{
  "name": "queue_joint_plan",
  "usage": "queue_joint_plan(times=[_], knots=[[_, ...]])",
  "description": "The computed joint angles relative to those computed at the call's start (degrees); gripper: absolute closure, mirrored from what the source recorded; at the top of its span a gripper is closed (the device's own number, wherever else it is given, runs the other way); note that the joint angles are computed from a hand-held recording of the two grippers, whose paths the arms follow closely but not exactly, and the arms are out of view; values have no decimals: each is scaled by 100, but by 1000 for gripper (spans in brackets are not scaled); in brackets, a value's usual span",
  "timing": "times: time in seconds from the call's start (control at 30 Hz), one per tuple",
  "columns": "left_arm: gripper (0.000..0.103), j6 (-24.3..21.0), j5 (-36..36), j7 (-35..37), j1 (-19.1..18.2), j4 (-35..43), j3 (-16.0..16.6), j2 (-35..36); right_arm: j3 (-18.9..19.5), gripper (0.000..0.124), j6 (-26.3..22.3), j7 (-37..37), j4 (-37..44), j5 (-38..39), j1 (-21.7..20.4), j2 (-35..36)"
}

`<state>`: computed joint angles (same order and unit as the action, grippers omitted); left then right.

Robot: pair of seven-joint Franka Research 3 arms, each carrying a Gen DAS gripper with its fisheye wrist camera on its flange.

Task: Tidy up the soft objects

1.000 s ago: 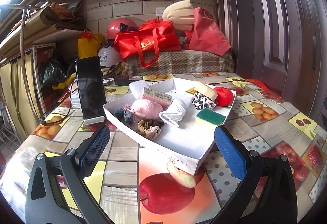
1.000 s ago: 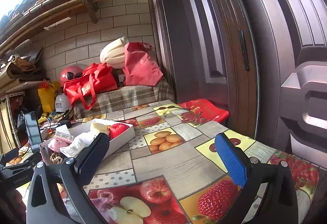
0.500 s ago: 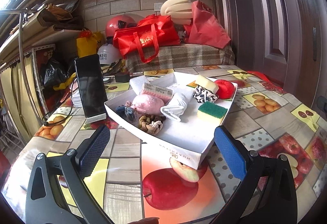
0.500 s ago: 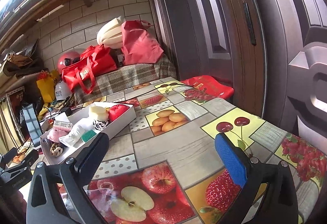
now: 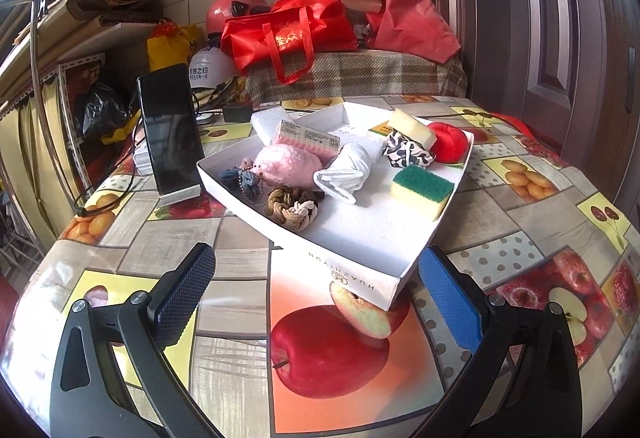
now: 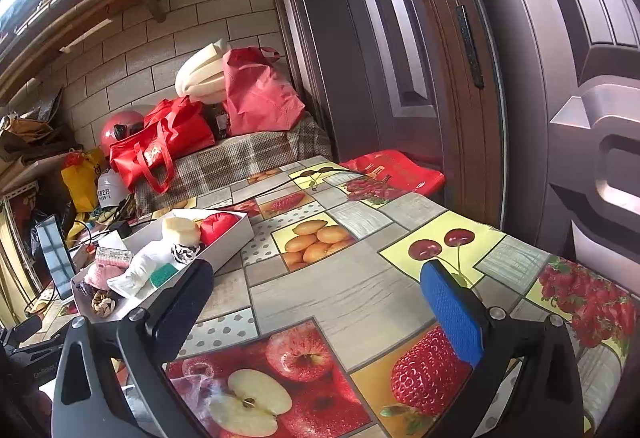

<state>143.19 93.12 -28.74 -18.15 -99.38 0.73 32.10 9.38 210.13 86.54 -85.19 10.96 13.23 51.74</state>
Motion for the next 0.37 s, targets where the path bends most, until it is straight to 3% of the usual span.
queue_joint_plan(times=[0.37], knots=[[0, 543, 115, -249, 184, 59, 62, 40, -212, 21, 305, -397, -25, 275, 283, 2]])
